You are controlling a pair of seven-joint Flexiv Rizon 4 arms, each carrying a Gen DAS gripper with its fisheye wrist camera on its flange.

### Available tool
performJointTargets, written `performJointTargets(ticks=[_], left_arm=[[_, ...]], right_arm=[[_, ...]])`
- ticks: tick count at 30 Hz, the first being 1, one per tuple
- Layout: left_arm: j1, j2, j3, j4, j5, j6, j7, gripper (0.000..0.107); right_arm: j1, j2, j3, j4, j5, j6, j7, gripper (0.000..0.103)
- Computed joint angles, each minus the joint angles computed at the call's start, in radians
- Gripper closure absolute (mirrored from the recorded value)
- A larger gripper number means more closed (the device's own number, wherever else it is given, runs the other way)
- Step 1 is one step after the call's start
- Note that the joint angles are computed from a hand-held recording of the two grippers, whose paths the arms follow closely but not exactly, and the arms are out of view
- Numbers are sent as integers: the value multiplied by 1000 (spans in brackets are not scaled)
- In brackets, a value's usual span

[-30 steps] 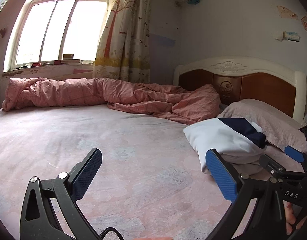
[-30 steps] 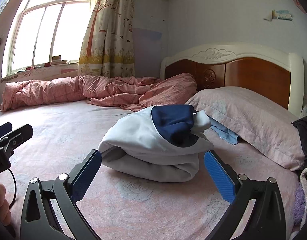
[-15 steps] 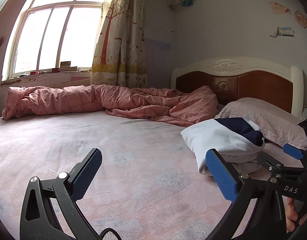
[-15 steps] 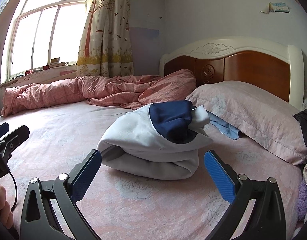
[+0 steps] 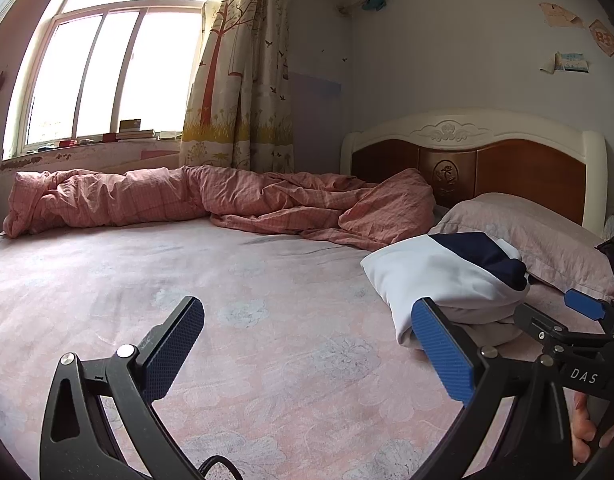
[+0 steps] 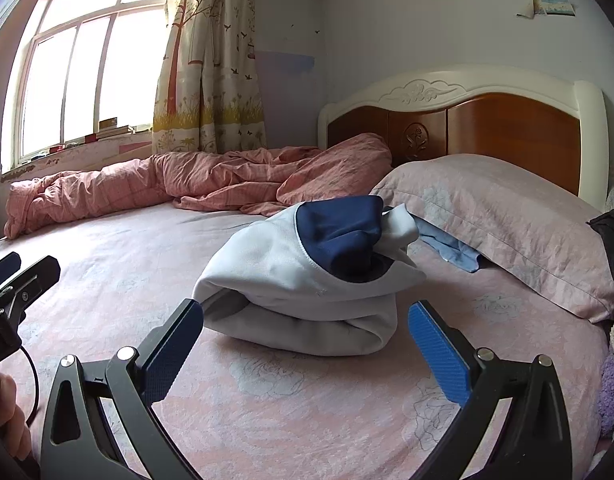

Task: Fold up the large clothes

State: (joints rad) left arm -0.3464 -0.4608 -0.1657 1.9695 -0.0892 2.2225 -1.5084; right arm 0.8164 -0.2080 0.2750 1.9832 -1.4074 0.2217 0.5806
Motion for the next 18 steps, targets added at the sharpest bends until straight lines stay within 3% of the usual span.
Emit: performJointTargets(ticks=[18], left_arm=[[-14, 0, 7, -3, -18, -19, 25, 4]], right_arm=[[1, -1, 0, -1, 1, -2, -1, 0]])
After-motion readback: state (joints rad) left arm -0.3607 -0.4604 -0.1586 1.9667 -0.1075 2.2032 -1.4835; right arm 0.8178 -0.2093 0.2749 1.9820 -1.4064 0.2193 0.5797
